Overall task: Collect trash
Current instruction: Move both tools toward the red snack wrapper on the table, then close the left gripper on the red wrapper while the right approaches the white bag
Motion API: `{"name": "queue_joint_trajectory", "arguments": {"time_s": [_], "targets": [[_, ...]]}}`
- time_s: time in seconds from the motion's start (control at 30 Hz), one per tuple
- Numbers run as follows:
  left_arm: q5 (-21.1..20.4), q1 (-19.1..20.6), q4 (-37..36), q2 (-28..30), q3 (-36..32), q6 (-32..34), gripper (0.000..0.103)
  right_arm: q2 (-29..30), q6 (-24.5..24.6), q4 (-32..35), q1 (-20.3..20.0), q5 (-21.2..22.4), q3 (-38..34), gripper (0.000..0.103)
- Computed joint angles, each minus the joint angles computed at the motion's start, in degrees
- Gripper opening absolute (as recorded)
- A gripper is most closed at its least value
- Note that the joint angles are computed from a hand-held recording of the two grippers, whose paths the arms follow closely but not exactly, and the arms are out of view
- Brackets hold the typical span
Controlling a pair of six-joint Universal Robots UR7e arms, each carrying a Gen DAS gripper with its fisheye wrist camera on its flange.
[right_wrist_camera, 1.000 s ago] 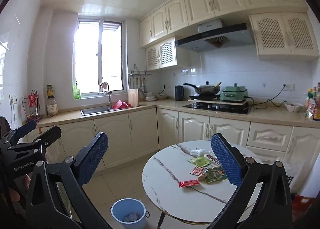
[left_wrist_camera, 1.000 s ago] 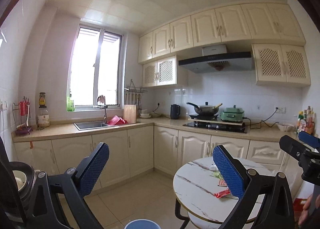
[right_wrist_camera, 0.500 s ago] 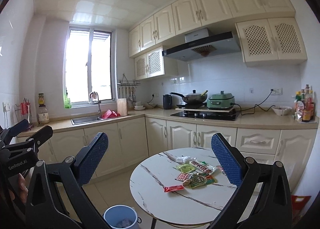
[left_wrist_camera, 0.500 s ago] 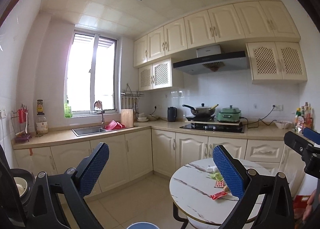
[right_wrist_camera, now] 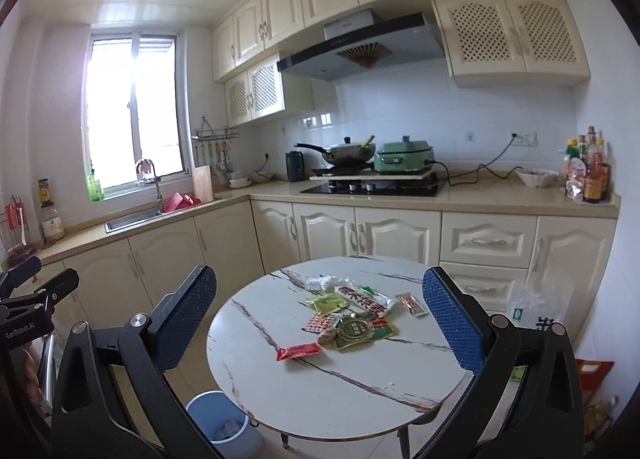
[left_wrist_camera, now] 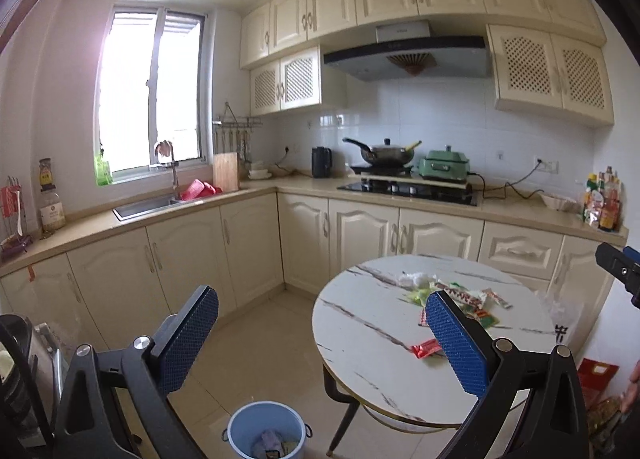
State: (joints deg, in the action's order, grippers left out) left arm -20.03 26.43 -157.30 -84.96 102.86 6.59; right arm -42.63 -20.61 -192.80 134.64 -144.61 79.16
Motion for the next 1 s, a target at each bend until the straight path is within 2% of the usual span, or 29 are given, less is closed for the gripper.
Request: {"name": "queue_joint_trajectory", "arguments": {"time_s": [0.13, 0.27, 0.33, 0.47, 0.6, 0.73, 0.8, 0.93, 1.0], "targets": [[-7.1, 5.1, 10.7, 4.1, -5.5, -4.5, 0.102, -1.9, 5.3, 5.5, -3.9, -0.4, 2.2, 0.103], [-15.8, 10.2, 18.7, 10.1, -13.1, -4.8, 0.102, -3.8, 11.0, 11.7, -7.7, 0.4, 4.7, 0.103], [-19.8, 12.6, 21.2, 13.5, -16.9, -2.6, 0.102, -4.8, 14.3, 15.5, -9.9, 1.7, 6.0, 0.103], [-24.2, 16.4, 29.2, 20.8, -26.1, 3.0, 0.102, -6.2, 18.9, 21.3, -13.4, 3.4, 7.8, 0.103], [-25.2, 18.9, 34.8, 26.6, -33.5, 6.1, 0.102, -6.5, 21.5, 25.6, -16.0, 5.1, 7.9, 0.103], [-25.9, 20.5, 36.8, 30.6, -39.1, 7.4, 0.100, -6.1, 21.2, 29.2, -17.7, 6.5, 6.3, 0.103], [-26.8, 21.5, 37.8, 32.4, -42.0, 7.3, 0.096, -5.6, 20.6, 30.1, -18.3, 6.7, 5.2, 0.103], [-27.7, 23.1, 39.4, 35.7, -47.5, 6.7, 0.082, -4.4, 19.1, 32.7, -19.4, 7.0, 1.6, 0.103], [-29.0, 23.6, 38.8, 35.5, -46.4, 6.1, 0.073, -3.4, 17.2, 34.0, -19.9, 7.4, -0.6, 0.103]]}}
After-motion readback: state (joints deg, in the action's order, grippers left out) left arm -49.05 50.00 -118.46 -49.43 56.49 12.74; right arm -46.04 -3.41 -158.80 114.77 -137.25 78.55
